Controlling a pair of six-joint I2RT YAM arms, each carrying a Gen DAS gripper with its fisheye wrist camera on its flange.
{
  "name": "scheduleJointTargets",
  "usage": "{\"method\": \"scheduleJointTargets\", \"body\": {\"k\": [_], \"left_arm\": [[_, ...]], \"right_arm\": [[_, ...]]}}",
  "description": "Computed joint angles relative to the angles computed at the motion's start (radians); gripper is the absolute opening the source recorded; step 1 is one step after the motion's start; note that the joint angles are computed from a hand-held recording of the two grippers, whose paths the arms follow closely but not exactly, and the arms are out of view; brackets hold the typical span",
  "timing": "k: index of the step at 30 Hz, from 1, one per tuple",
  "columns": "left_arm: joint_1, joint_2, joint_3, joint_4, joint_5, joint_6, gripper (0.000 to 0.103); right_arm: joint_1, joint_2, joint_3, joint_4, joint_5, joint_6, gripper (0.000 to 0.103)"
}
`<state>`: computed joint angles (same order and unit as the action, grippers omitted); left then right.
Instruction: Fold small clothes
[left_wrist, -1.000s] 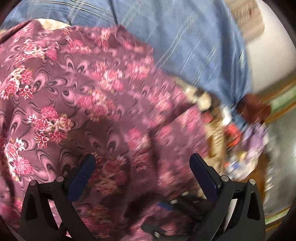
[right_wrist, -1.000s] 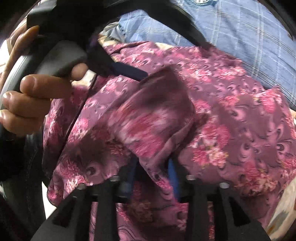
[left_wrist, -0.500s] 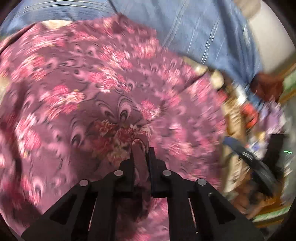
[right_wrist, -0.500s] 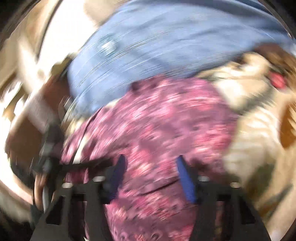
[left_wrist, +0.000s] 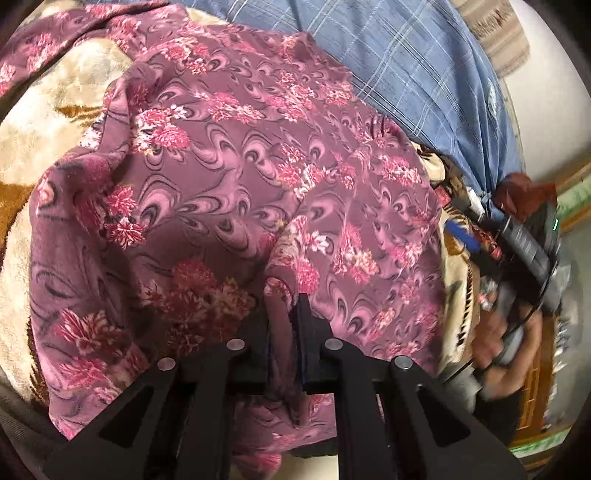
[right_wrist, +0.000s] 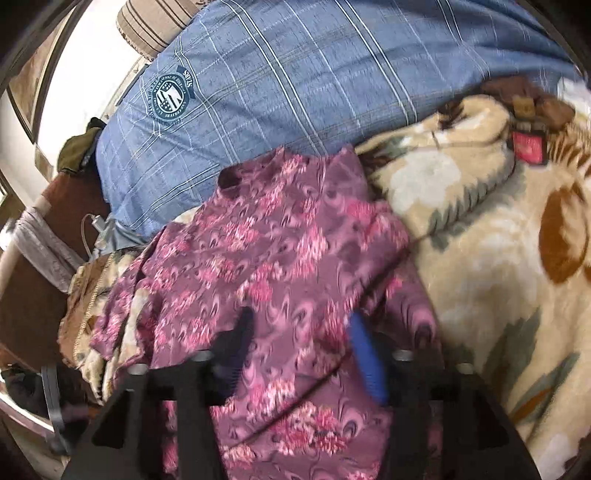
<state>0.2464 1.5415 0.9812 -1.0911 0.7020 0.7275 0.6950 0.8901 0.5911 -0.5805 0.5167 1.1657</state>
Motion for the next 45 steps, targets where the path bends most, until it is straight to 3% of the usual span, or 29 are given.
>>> {"method": "scheduleJointTargets", "body": {"k": [4, 6, 8, 10, 13, 14, 18, 21, 23, 25, 27, 29, 32, 33, 36, 39, 41, 43, 45], "left_arm": [[0.026, 0.027, 0.013, -0.026, 0.031, 0.038, 0.008], [0.04, 0.056, 0.024, -0.045, 0.049, 0.043, 0.008], [0.065, 0.093, 0.054, -0.1, 0.095, 0.078, 0.008], [0.078, 0.096, 0.062, -0.135, 0.126, 0.107, 0.008], [0.074, 0.079, 0.067, -0.144, 0.126, 0.131, 0.008], [0.072, 0.068, 0.062, -0.14, 0.119, 0.135, 0.008], [0.076, 0.066, 0.057, -0.162, 0.105, 0.18, 0.008], [0.079, 0.08, 0.067, -0.171, 0.092, 0.184, 0.007], [0.098, 0.093, 0.085, -0.198, 0.102, 0.205, 0.007], [0.135, 0.121, 0.124, -0.281, 0.139, 0.279, 0.007], [0.185, 0.127, 0.169, -0.392, 0.204, 0.398, 0.007], [0.207, 0.075, 0.164, -0.388, 0.217, 0.437, 0.007], [0.143, -0.008, 0.081, -0.204, 0.117, 0.286, 0.007], [0.098, 0.0, 0.059, -0.138, 0.044, 0.215, 0.007], [0.043, 0.018, 0.027, -0.04, -0.069, 0.136, 0.007], [0.07, 0.023, 0.048, -0.062, -0.047, 0.153, 0.007], [0.069, -0.001, 0.033, -0.049, -0.05, 0.159, 0.007], [0.063, -0.019, 0.002, -0.023, -0.074, 0.161, 0.007], [0.034, -0.039, -0.034, 0.035, -0.103, 0.12, 0.008]], "right_arm": [[-0.225, 0.184, 0.173, -0.01, -0.096, -0.223, 0.067], [-0.358, 0.3, 0.266, 0.016, -0.199, -0.323, 0.067], [-0.45, 0.451, 0.383, 0.012, -0.288, -0.393, 0.066], [-0.497, 0.653, 0.549, -0.071, -0.344, -0.455, 0.064], [-0.544, 0.869, 0.72, -0.209, -0.355, -0.416, 0.056], [-0.556, 0.899, 0.742, -0.233, -0.355, -0.387, 0.049], [-0.551, 0.989, 0.79, -0.296, -0.313, -0.353, 0.048], [-0.538, 0.975, 0.769, -0.305, -0.271, -0.322, 0.028], [-0.542, 0.867, 0.694, -0.253, -0.292, -0.292, 0.006], [-0.519, 0.746, 0.626, -0.201, -0.267, -0.283, 0.005], [-0.486, 0.684, 0.61, -0.202, -0.225, -0.261, 0.005], [-0.463, 0.634, 0.582, -0.158, -0.212, -0.255, 0.005], [-0.487, 0.685, 0.573, -0.079, -0.279, -0.277, 0.007], [-0.499, 0.721, 0.577, -0.06, -0.299, -0.284, 0.01], [-0.568, 0.846, 0.587, 0.012, -0.447, -0.341, 0.019], [-0.538, 0.702, 0.467, 0.088, -0.422, -0.308, 0.026], [-0.489, 0.571, 0.402, 0.093, -0.35, -0.292, 0.054], [-0.446, 0.525, 0.406, 0.01, -0.26, -0.28, 0.058], [-0.452, 0.542, 0.405, -0.017, -0.269, -0.292, 0.058]]}}
